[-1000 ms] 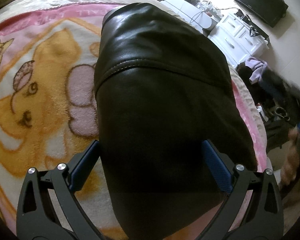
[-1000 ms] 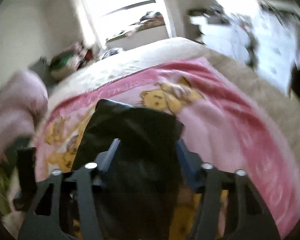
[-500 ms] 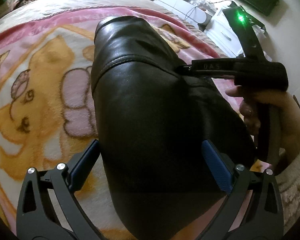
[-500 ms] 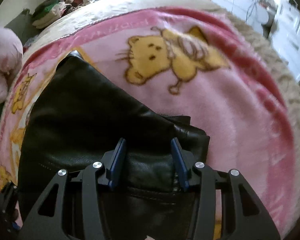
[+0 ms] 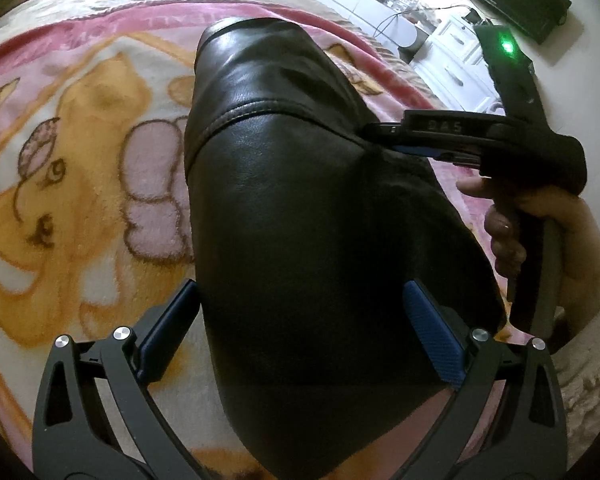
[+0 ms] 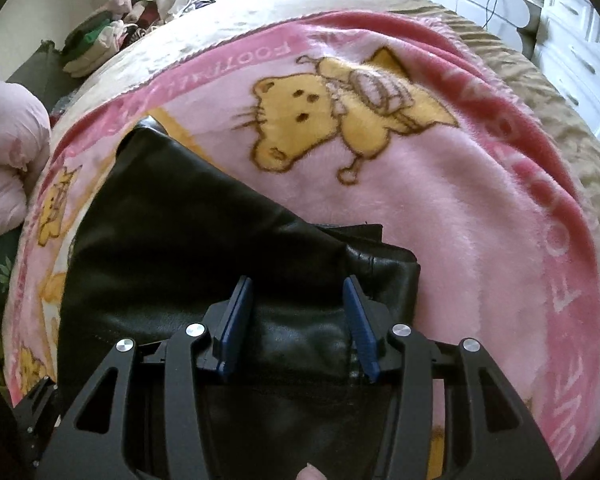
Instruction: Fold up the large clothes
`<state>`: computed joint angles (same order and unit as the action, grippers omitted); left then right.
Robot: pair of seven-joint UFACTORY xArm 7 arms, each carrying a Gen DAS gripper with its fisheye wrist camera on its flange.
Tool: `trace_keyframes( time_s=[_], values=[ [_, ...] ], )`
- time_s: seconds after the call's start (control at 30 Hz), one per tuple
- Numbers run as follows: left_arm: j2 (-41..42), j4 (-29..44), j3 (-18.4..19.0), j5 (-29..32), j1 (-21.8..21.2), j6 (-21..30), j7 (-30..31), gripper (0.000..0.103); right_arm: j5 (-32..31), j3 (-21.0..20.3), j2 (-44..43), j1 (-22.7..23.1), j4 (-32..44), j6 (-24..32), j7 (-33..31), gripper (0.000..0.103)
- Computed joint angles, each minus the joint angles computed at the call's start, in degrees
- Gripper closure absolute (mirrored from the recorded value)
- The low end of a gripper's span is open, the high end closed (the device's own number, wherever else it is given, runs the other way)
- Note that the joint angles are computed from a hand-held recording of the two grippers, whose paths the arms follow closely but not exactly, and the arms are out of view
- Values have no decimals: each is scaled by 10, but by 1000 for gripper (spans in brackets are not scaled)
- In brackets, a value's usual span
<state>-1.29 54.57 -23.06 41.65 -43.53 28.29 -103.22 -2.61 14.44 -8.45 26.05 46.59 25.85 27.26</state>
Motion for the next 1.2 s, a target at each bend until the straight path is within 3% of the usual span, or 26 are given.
trace_keyframes(
  time_s=[0.07, 0.23, 0.73, 1.2],
  values=[
    [-4, 2, -2, -5, -1, 8, 5, 8, 10, -1, -10, 5, -4, 2, -11, 39],
    [-11, 12, -8, -19, -5, 37, 22, 9, -30, 20, -36, 0, -6, 26, 21, 22],
    [-54, 4, -33, -52, 7, 80, 32, 9, 4, 11, -146, -1, -82, 12, 45, 8],
    [-110, 1, -70, -75, 23, 147, 35, 9, 35, 23, -265, 24, -129, 35, 39, 5]
  ],
)
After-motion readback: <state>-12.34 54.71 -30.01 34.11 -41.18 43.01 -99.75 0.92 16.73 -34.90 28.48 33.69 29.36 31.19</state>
